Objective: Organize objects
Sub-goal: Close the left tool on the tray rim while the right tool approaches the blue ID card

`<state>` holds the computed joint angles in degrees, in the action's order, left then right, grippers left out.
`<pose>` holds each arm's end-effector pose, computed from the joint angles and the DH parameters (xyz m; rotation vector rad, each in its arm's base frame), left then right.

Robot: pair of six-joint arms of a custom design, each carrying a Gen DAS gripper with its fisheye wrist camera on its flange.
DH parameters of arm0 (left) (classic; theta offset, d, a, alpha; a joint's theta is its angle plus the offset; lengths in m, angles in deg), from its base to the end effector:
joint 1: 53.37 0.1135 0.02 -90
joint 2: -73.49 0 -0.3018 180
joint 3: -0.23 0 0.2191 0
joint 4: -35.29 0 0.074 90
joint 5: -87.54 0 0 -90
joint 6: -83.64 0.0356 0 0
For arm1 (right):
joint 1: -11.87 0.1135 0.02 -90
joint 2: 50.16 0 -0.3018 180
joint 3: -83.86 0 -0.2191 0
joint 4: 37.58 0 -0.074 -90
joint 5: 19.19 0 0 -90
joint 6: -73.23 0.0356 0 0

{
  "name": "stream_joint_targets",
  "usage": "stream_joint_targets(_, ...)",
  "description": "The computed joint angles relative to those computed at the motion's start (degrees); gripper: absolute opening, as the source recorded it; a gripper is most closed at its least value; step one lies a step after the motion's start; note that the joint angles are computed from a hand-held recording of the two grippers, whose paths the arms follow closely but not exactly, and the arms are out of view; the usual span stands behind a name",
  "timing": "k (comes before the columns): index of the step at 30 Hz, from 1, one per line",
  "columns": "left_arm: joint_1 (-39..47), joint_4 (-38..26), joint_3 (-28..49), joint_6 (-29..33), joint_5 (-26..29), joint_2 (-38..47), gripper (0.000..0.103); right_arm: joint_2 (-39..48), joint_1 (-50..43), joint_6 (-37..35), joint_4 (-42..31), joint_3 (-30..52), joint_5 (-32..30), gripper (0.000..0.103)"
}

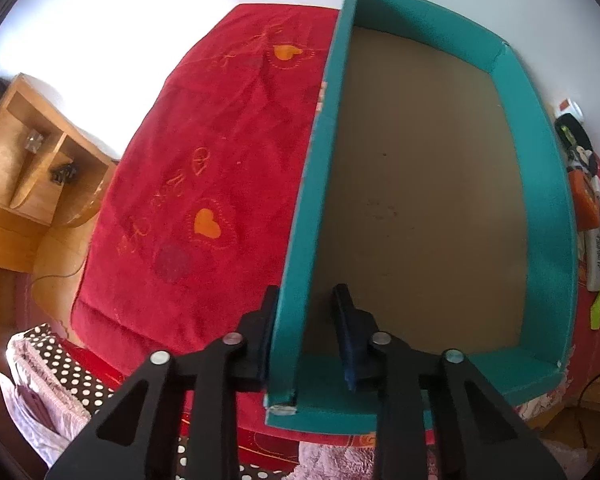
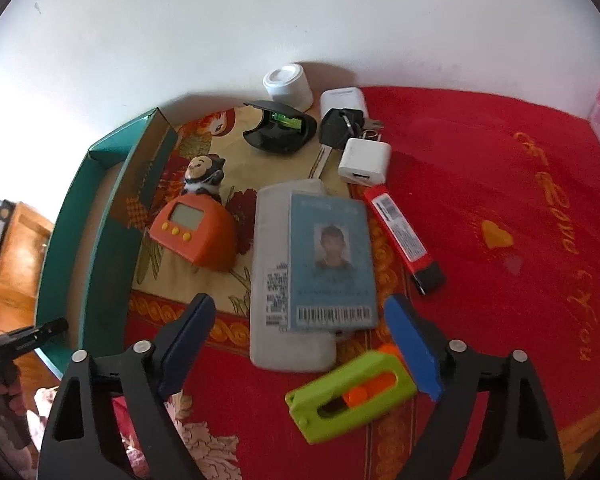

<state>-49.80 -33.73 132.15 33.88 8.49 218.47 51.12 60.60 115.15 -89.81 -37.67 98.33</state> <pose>0.4951 0.0241 0.1293 0.9423 2.7816 -0.1853 0.1644 0.1624 0.1554 1.7436 2.0073 -0.1133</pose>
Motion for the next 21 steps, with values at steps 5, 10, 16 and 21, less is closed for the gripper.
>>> stream_joint_targets(5, 0.26, -1.5, 1.91, -1.88, -0.92, 1.29, 0.019, -1.68, -3.15, -4.12, 10.95, -7.14, -0.95, 0.073)
stream_joint_targets(10, 0.0, -0.4, -1.43, 1.35, -1.85, -0.6, 0.019, -1.93, -4.04, -2.73, 11.03, -8.3, -2.15, 0.063)
stream_joint_targets(16, 0.23, -1.95, -0.71, 4.85, -2.0, -0.62, 0.018, -2.99, -4.12, 2.05, 13.81, -12.11, -0.96, 0.061)
stream_joint_targets(21, 1.51, -5.06, 5.57, 6.38, -0.67, 3.2, 0.016, -1.68, -4.83, -0.67, 12.06, -10.5, -1.66, 0.058)
